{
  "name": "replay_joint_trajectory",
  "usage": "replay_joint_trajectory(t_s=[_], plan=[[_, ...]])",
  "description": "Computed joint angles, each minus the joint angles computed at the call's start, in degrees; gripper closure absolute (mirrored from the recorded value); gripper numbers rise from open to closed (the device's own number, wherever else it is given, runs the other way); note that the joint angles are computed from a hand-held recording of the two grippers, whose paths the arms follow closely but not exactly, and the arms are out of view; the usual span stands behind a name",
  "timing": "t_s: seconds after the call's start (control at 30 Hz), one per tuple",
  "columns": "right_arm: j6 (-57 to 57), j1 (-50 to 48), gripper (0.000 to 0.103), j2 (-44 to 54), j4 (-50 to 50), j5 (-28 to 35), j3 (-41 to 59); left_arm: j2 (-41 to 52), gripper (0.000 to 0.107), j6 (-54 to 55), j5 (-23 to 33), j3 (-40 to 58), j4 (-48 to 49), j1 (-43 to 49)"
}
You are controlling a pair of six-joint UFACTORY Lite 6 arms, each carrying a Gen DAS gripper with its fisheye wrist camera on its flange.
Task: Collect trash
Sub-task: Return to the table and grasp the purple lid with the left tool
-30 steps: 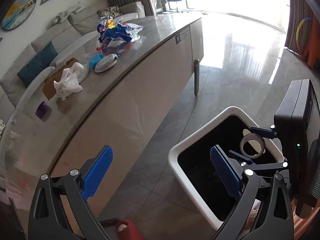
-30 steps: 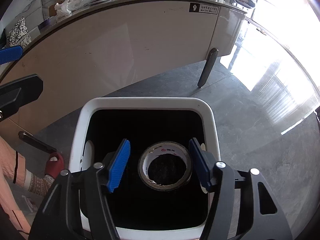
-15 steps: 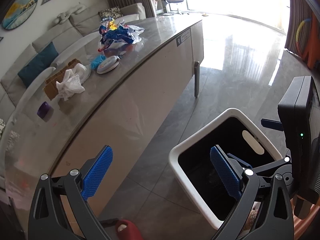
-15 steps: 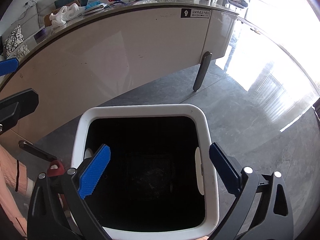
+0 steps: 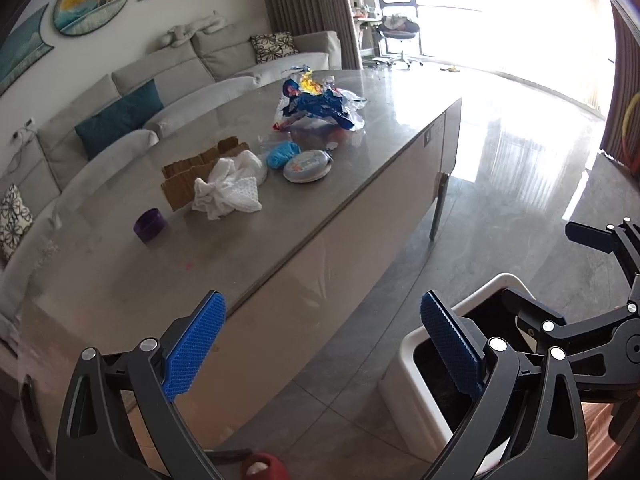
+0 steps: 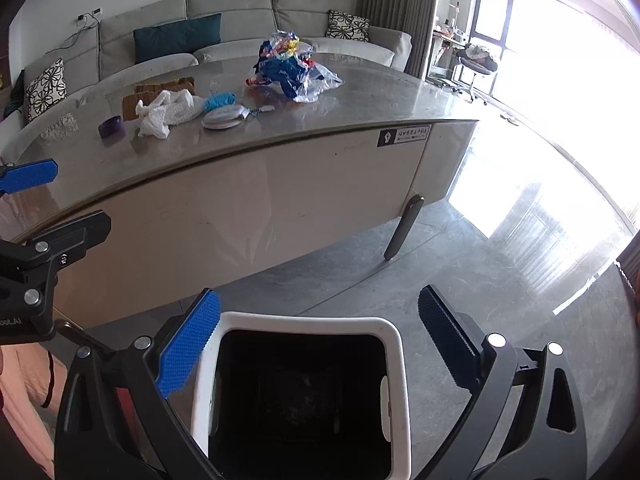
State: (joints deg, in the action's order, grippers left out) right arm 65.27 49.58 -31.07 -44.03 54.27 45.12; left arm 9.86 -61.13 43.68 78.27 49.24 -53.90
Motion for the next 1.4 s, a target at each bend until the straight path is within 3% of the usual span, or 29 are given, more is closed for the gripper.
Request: replay_joint_trajectory(t_s=[0.3, 0.6, 1.1, 1.4], plan=[[-2.3, 5.4, 0.005, 11.6, -6.8, 2.2, 19.2, -7.2, 0.008, 1.3, -2.2, -1.9, -0.1, 10.5], [-7.2, 3.3, 0.005, 26.2, -7.1, -3.6, 36.5, -6.8, 0.008, 4.9, -5.5, 0.6, 1.6, 20.3], [-17.8, -1.7, 0.005, 51.8, -1.0, -10.0, 62.4, 7.2, 0.008, 27.7, -15.5, 12.0, -16.2, 38.4], [-28.6, -4.9, 0.005, 68.6, 6.7, -8.3, 86.5, 22.0, 0.008, 39.0, -13.8, 28.4, -25.0, 43.0]])
